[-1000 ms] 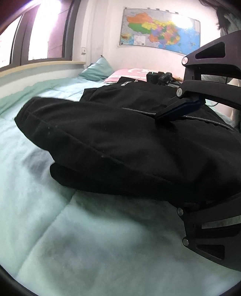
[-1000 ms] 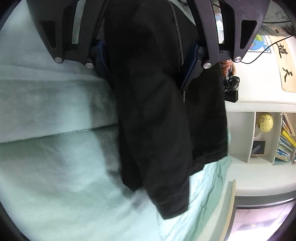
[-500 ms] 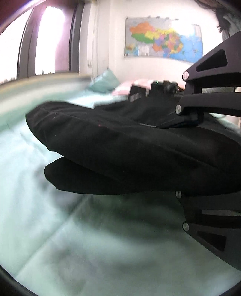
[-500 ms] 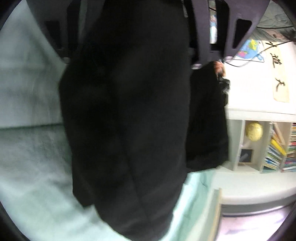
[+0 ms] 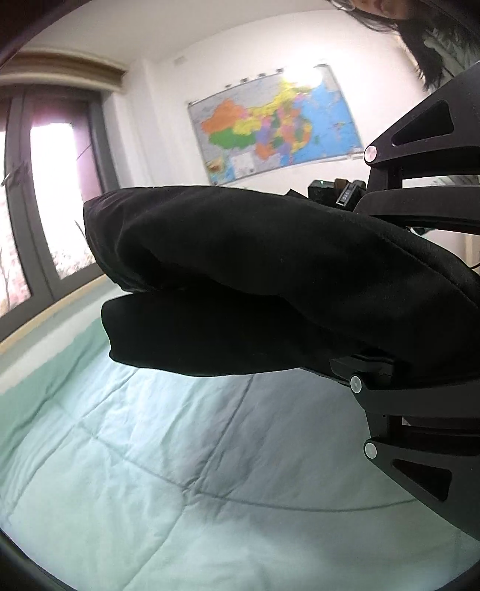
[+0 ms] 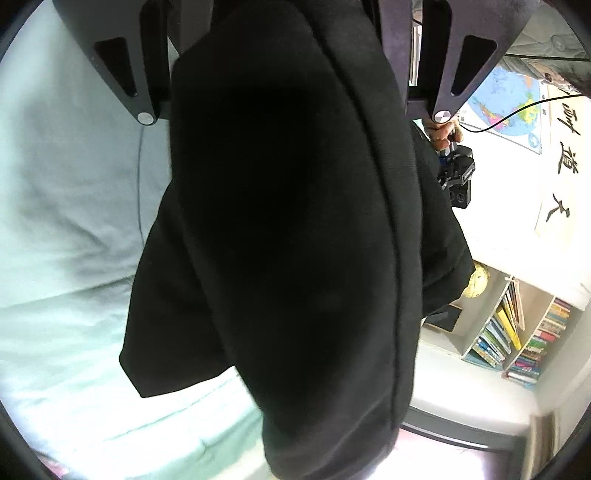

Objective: Fold large clothes

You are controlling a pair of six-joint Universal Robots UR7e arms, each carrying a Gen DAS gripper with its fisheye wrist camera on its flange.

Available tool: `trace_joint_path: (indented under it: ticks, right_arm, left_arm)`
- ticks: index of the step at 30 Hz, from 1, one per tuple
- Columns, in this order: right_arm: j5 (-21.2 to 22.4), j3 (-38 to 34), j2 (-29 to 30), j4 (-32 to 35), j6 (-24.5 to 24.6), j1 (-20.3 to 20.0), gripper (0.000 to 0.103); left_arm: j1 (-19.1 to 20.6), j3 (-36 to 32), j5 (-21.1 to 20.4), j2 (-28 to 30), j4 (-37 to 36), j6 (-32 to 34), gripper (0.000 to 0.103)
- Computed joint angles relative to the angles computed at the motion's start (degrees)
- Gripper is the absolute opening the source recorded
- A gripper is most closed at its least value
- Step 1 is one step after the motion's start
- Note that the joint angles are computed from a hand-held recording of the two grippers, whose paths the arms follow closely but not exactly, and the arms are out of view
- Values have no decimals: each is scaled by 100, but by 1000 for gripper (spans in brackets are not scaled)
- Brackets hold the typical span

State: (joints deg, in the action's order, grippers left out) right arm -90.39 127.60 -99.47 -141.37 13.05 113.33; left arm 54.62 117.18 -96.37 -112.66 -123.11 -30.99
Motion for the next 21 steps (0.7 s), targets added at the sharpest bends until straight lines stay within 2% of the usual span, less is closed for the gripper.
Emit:
trace_joint_path:
  ticks: [1, 5, 8, 11, 14, 16, 17, 18, 21]
  right_arm:
    - [-85, 10, -43, 93, 165, 116, 44]
    - [-343, 237, -414, 499, 782, 451, 44]
    - [-469, 530, -573, 518, 972, 596, 44]
    - [-513, 881, -569, 344, 999, 577, 44]
    - [-572, 1199, -415, 42, 809, 477, 44]
    - [-575, 1447, -160, -367, 633, 291, 44]
    - [-589, 1445, 192, -740, 572, 274, 44]
    - [-710, 1514, 305, -993, 529, 255, 44]
    - [-562, 1736, 467, -1712, 307, -9, 44]
  left_arm:
    - [197, -123, -77, -150, 342, 191, 38]
    - [72, 88, -202, -581, 805, 221, 38]
    - [140, 344, -291, -926, 1018, 213, 38]
    - [313, 662, -359, -1290, 1230, 278, 38]
    - [590, 788, -366, -1505, 1612, 539, 38]
    - [844, 913, -387, -1571, 1619, 762, 38]
    - [1008, 989, -411, -1600, 1578, 899, 38]
    - [1228, 1085, -511, -1626, 1445, 1067, 38]
    - [1845, 1268, -923, -1583, 1067, 1580, 38]
